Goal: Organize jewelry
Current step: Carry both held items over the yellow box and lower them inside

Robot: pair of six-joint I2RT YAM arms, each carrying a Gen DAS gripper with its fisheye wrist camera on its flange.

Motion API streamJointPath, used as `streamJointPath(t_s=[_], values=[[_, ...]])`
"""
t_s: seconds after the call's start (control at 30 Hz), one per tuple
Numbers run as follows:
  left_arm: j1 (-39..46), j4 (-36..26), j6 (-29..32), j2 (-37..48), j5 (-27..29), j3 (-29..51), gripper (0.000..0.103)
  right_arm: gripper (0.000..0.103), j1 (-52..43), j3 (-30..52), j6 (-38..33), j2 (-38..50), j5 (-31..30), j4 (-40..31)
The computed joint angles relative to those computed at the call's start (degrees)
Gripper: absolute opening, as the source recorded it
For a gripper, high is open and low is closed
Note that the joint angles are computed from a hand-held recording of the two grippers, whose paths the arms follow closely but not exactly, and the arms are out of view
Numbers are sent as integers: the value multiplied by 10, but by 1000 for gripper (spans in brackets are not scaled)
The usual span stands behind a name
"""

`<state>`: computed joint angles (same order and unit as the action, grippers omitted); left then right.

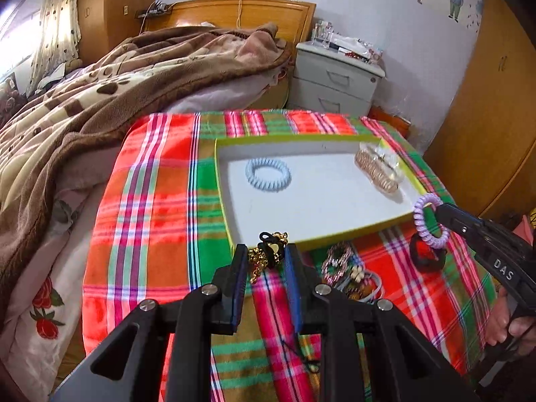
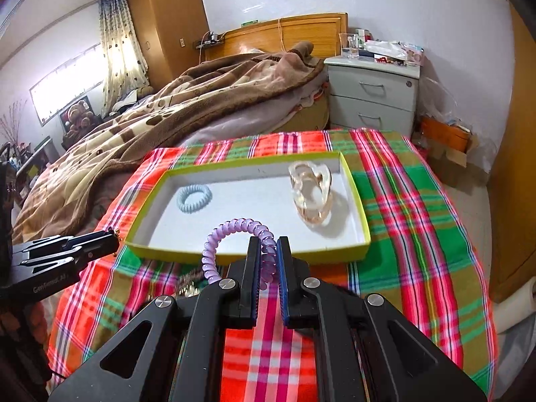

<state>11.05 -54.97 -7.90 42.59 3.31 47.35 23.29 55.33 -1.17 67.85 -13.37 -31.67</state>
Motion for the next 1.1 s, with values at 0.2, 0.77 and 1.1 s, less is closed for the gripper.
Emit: streamJointPath(t_s=[0.2,0.77,1.1], values=[[8,30,0,46,13,19,23,10,19,53,3,60,14,6],[6,131,-9,184,12,17,23,10,69,204,0,272,53,1],[4,156,-8,216,-9,11,23,10,87,263,-10,342,70,-19]])
